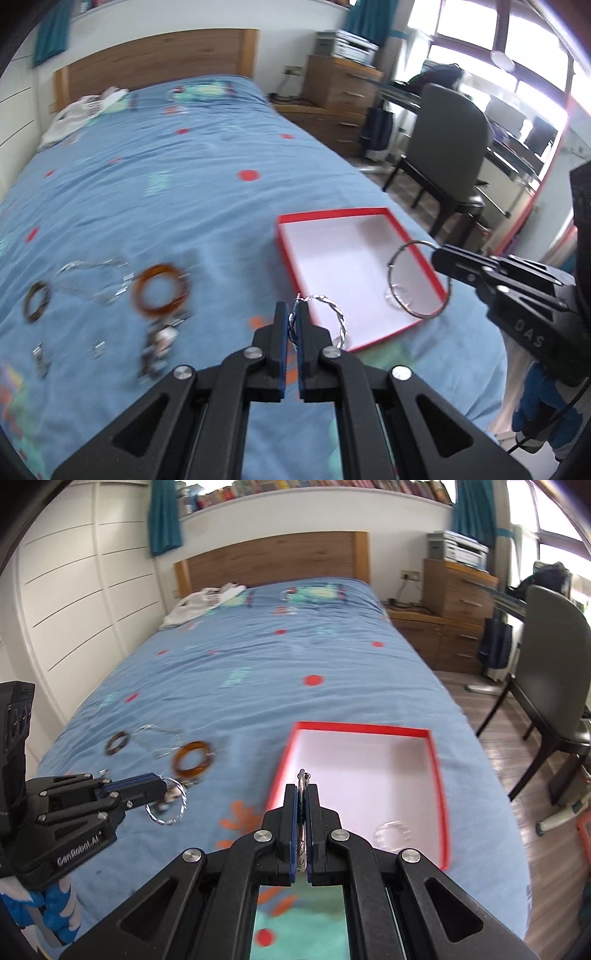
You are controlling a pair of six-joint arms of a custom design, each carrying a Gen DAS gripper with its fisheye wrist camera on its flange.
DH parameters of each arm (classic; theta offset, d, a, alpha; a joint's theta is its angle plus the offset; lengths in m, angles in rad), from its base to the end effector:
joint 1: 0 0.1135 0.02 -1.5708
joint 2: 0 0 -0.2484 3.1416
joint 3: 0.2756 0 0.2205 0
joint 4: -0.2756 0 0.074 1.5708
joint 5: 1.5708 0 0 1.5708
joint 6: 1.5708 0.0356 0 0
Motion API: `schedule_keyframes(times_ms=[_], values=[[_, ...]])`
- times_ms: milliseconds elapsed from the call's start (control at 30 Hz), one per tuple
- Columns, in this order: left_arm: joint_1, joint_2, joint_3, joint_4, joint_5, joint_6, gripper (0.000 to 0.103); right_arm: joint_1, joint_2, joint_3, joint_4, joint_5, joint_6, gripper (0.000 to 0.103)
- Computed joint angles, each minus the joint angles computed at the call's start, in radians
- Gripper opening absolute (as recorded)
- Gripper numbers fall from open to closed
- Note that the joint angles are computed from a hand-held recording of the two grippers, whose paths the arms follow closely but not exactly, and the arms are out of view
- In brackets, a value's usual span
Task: Organize jewelry
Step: 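Carry the twisted hoop and silver bangle in both tools over the red box, then open the right tool to drop the bangle while the left tool releases the hoop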
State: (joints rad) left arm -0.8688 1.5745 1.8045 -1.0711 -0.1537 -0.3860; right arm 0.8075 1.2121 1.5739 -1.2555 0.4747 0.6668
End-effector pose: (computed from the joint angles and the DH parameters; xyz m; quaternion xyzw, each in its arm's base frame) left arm 0.1892 -0.2153 0.3873 0.1961 0.9110 -0.1508 0.3301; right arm 0.1336 0.1161 0.3950 0.0135 0.9200 0.0528 0.3881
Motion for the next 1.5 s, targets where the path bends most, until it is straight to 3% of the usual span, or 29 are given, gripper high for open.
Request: schedule_keyframes(times_ms=[267,667,1033,1500], values=[[-0.067,0.311,0.165,0.072,0.025,0.009,0.003,-0.412,-0.104,-0.284,0.24,-0.278,-0.213,0.004],[-0.055,0.43,0.131,0.124,0.032,0.014,0.003,-0.704,-0.142,-0.519,0.458,-0.524,-0.287,0.004],[-0.064,0.473,0.123,0.137,0.015,0.023,0.004,-0.74,-0.106,-0.614,0.48,-0.516,-0.325,0.004],[-0.056,0.472,0.133,0.127,0.031,-0.009,0.007,-0.695,-0.089,-0.58,0.423,-0.436,-0.363,0.009]])
